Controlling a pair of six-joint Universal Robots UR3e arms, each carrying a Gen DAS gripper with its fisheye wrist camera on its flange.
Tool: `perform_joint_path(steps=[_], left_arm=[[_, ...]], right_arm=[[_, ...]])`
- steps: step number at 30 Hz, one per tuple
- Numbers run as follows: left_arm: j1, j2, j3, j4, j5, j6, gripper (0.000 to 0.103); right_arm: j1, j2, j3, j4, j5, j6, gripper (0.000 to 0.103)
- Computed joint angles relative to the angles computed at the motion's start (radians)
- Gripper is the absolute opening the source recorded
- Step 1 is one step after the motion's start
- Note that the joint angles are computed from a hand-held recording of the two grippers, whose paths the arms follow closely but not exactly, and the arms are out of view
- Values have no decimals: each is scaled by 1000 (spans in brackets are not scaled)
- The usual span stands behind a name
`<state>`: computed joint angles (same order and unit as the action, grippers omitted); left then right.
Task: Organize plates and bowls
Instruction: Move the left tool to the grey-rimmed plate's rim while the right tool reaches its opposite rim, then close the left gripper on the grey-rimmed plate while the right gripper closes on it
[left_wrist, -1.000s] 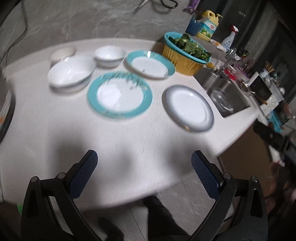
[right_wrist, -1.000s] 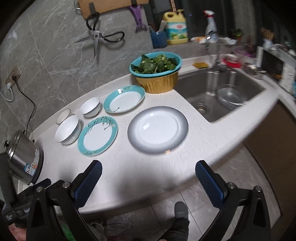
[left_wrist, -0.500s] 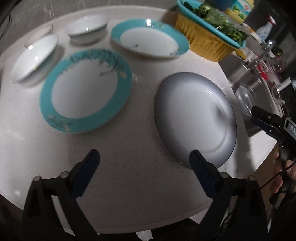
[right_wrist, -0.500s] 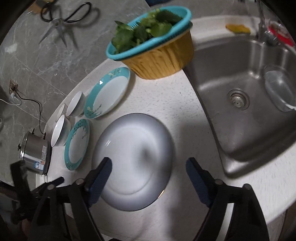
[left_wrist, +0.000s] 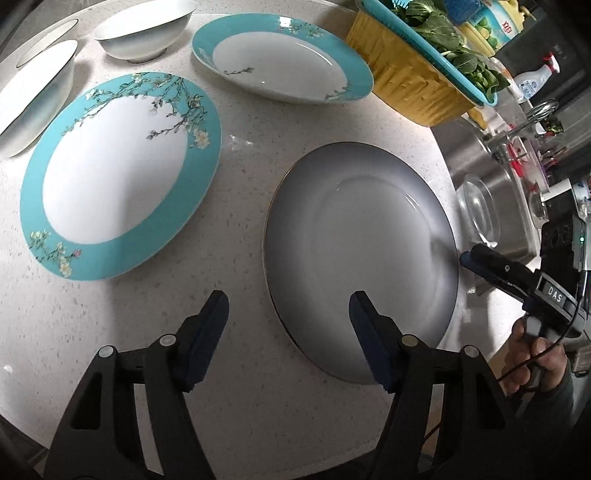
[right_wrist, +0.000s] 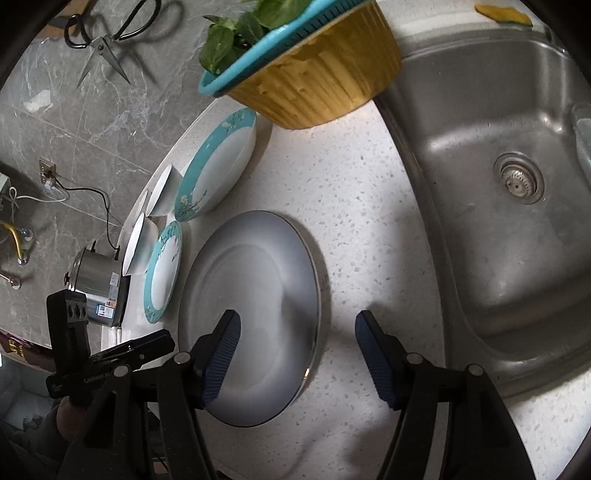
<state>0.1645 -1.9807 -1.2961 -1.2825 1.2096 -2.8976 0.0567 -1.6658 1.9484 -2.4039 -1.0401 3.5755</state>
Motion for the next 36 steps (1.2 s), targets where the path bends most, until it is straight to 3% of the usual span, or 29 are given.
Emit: perform_joint_path(steps=[6, 9, 26, 33, 36], left_arm=[[-25, -67, 67, 18, 5, -32, 60], [-42, -103, 100, 20, 5, -41, 49], [-57, -158, 162, -6, 22, -70, 49], [-32, -150, 150, -17, -6, -72, 48], [-28, -167, 173, -46, -35, -56, 37]], right_arm=[[-23, 29, -4, 10, 68, -62, 57], [-50, 36, 0, 27, 116, -98, 56], [-30, 170, -215, 240, 145, -197, 56], [-40, 184, -227, 257, 162, -224, 53], [-33, 195, -240, 252, 157, -235, 53]])
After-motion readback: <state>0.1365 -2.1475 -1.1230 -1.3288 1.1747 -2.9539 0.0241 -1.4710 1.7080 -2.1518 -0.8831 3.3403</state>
